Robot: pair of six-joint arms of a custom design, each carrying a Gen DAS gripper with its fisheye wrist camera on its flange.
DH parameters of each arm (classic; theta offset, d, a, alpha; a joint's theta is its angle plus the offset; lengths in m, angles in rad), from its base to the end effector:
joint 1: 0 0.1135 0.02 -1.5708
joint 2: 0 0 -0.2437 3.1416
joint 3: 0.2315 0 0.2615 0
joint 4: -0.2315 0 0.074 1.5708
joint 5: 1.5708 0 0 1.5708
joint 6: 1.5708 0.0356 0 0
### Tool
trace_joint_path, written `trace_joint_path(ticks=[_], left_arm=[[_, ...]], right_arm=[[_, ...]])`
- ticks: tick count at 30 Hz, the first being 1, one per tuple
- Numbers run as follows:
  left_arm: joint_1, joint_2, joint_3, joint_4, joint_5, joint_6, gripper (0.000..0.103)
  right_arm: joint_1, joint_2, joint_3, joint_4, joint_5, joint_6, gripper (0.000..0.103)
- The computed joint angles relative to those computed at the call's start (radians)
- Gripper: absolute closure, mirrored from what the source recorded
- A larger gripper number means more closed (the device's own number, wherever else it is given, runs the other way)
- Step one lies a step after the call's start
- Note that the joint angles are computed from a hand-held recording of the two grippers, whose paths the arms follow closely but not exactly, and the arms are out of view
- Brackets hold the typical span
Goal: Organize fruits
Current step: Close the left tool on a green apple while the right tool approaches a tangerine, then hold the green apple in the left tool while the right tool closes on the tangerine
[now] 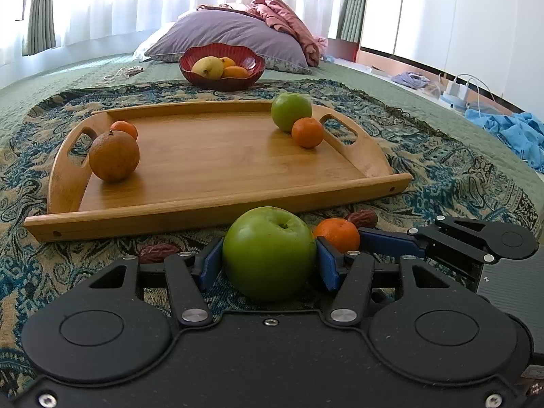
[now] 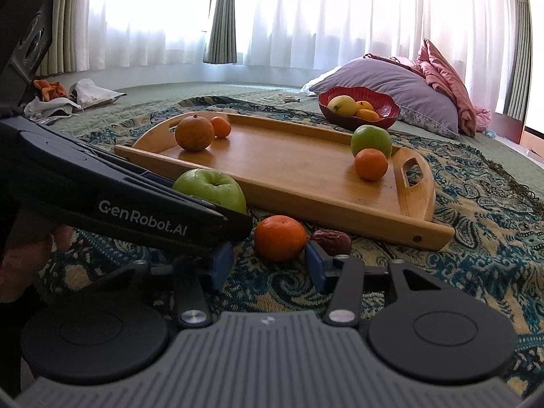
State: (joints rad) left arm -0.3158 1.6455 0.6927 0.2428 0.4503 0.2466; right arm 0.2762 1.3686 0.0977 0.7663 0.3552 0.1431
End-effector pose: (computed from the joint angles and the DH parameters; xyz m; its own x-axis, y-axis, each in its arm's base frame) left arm 0.2946 -0.1126 0.1147 -0.4560 0.3802 -0.8047 0.7267 0.6811 -0.0900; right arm 0.1935 0.0420 0.0749 -0.4551 0.0100 -0.8904 0.1032 0.9938 -0.0416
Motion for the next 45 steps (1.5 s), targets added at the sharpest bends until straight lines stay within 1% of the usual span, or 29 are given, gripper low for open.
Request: trace_joint_path(ticks=[7,14,17,19,23,30,38,40,45], left_arm=[[0.011,-0.025,-0.011,-0.009,0.011,-0.007,0.048],[0.020,-0.079,-0.045,0.008,-0.009,-0.001,0.048],[0.032,-0.091,-0.046,0.006,-0.003,-0.015,0.048],[0.035,-0.100,-0.053,0.020,-0.012,-0.022,0.048],[0.040,-0.108,-0.053,0.035,-0.031,-0.027,0.048],[0.057,-0.105,-0.028,0.036,-0.040,-0.055,0.048],[0.057,-0.082,-0.017,0.044,-0.056,-0.079,0.048],[0.054,-0.080,-0.019,0.049,-0.063,-0.084,0.048],[0.052,-0.071,-0.018,0.058,-0.073,-0.093,0.048]], right_arm=[[0.001,0.005,0.010,-0.005,0.011,0.005,0.045],[0.070,0.062,0.021,0.059,0.129,-0.002,0.045],[0.076,0.073,0.033,0.058,0.153,0.034,0.045],[0.069,0.073,0.038,0.054,0.145,0.066,0.045],[0.085,0.069,0.043,0.050,0.168,0.114,0.045],[0.109,0.071,0.063,0.003,0.219,0.191,0.046],[0.125,0.114,0.102,-0.032,0.267,0.261,0.054],[0.131,0.122,0.111,-0.039,0.284,0.273,0.060],[0.134,0.133,0.124,-0.049,0.302,0.298,0.063]])
